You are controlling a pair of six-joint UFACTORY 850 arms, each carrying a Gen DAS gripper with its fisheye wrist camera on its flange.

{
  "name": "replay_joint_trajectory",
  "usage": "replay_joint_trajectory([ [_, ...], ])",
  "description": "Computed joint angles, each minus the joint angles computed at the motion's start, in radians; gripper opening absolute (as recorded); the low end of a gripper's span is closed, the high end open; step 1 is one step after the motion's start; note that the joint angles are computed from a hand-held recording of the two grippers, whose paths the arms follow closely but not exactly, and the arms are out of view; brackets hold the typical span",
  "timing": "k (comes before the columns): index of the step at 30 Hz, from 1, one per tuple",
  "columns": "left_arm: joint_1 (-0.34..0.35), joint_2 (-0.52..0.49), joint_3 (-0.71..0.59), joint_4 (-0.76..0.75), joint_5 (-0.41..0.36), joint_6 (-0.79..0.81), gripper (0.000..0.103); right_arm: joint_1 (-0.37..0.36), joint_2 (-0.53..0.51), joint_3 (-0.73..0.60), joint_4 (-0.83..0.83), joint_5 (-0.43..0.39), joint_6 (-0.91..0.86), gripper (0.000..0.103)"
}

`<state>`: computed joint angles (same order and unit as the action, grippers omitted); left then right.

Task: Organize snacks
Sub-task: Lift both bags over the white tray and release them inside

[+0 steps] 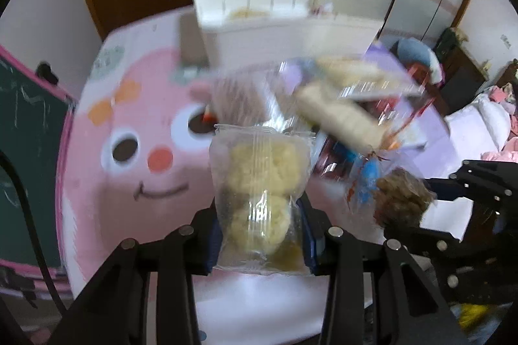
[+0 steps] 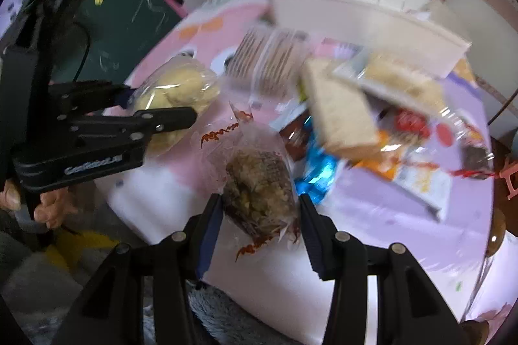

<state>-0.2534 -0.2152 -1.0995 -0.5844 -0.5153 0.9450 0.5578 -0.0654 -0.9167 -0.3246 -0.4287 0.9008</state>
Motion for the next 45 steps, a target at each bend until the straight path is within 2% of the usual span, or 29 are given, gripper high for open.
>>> replay_joint_trajectory([
  [7, -0.044, 0.033, -0.114, -0.089, -0.020, 0.053, 0.038, -0.055, 0.093, -0.019, -0.203, -0.059, 0.191, 0.047],
  [13, -0.086, -0.033, -0.313, -0.090, -0.032, -0.008, 0.038, -0.160, 0.129, -0.113, -0.314, -0.108, 0.251, 0.047],
  [17, -0.122, -0.109, -0.469, -0.004, 0.001, -0.134, 0.038, -0.226, 0.085, -0.236, -0.411, -0.156, 0.307, 0.047],
  [24, -0.153, -0.291, -0.780, 0.111, -0.025, -0.327, 0.038, -0.317, -0.020, -0.426, -0.435, -0.185, 0.288, 0.047],
  [30, -0.170, -0.486, -1.056, 0.246, -0.123, -0.506, 0.038, -0.347, -0.112, -0.551, -0.466, -0.216, 0.297, 0.047],
  [32, -0.174, -0.565, -1.165, 0.278, -0.183, -0.557, 0.038, -0.352, -0.134, -0.577, -0.464, -0.227, 0.297, 0.047],
  [41, -0.192, -0.715, -1.341, 0.380, -0.243, -0.673, 0.038, -0.384, -0.221, -0.633, -0.366, -0.223, 0.211, 0.048],
  [44, -0.203, -0.747, -1.370, 0.432, -0.238, -0.708, 0.038, -0.393, -0.256, -0.649, -0.317, -0.231, 0.173, 0.048],
  [45, -0.204, -0.729, -1.336, 0.444, -0.232, -0.712, 0.039, -0.397, -0.266, -0.650, -0.295, -0.228, 0.158, 0.049],
])
